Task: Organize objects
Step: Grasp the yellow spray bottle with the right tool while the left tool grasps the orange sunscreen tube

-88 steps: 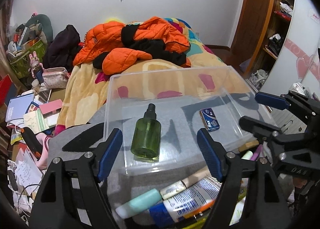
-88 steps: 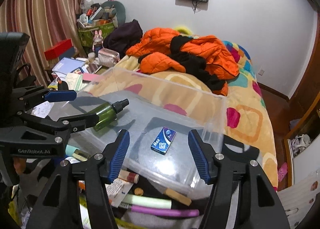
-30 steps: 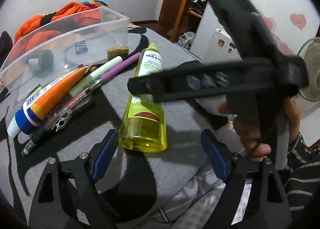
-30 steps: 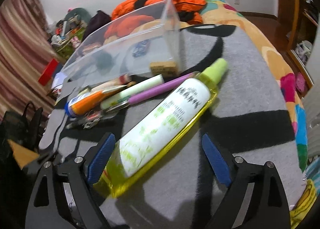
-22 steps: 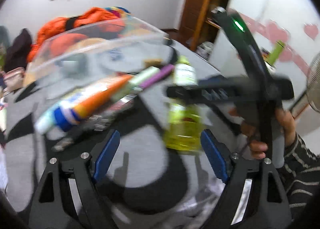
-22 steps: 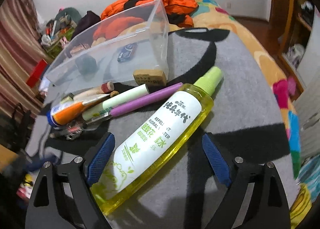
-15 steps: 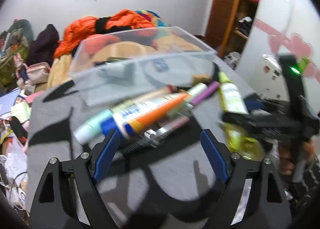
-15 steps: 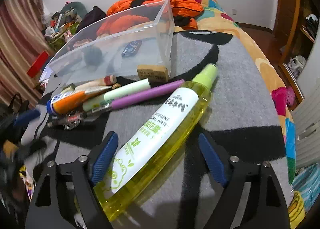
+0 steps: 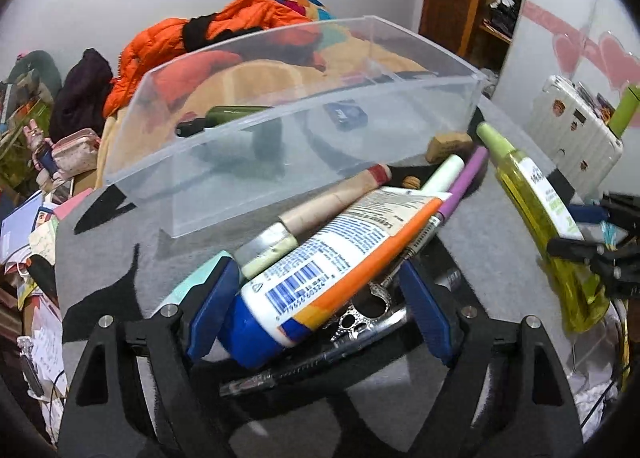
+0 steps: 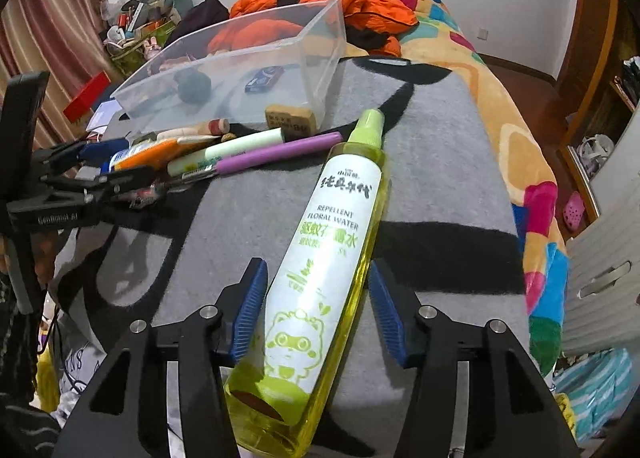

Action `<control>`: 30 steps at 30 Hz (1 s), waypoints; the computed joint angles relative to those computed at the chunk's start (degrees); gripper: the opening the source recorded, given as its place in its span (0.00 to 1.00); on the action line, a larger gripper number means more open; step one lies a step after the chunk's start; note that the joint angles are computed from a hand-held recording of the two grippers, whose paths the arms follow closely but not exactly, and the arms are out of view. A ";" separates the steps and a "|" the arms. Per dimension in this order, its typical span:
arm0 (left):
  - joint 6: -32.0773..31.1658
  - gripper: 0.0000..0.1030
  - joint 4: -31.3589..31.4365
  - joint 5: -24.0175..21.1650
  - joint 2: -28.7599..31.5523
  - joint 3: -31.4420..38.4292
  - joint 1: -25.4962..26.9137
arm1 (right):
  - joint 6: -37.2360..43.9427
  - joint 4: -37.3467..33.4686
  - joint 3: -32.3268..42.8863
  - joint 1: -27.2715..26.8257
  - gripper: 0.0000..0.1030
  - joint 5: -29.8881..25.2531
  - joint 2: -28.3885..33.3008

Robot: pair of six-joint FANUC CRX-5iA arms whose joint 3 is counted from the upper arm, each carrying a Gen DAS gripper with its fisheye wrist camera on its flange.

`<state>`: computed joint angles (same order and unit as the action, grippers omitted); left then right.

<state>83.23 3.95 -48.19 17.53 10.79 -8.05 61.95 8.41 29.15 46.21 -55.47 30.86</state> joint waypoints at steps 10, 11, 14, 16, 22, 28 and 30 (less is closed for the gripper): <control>-4.62 0.65 2.55 -5.21 -0.44 0.03 0.57 | 0.54 -0.35 4.19 -0.68 0.48 -0.57 3.52; -4.86 0.64 3.03 -5.73 -0.09 0.39 0.76 | 0.55 -0.43 4.05 -0.65 0.48 -0.39 3.51; -5.65 0.62 6.40 -7.63 2.09 2.12 1.79 | 0.33 0.02 4.29 -0.62 0.48 -0.30 3.78; -5.62 0.57 7.50 -8.59 3.68 3.76 2.04 | 0.58 -0.20 4.49 -0.79 0.48 -0.24 3.92; -3.94 0.46 1.26 -7.18 4.11 5.32 -0.46 | -0.56 1.75 2.59 -0.41 0.44 1.55 3.29; -0.90 0.29 -5.14 -4.51 0.76 3.21 -2.38 | -3.56 3.00 -0.56 -0.47 0.37 3.44 1.28; -0.52 0.29 -4.56 -4.04 -0.27 2.10 -2.14 | -4.04 3.11 -1.15 -0.48 0.37 3.67 0.84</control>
<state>82.71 -0.61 -52.23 17.26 12.88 -10.19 57.91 11.53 27.99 45.73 -51.80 31.70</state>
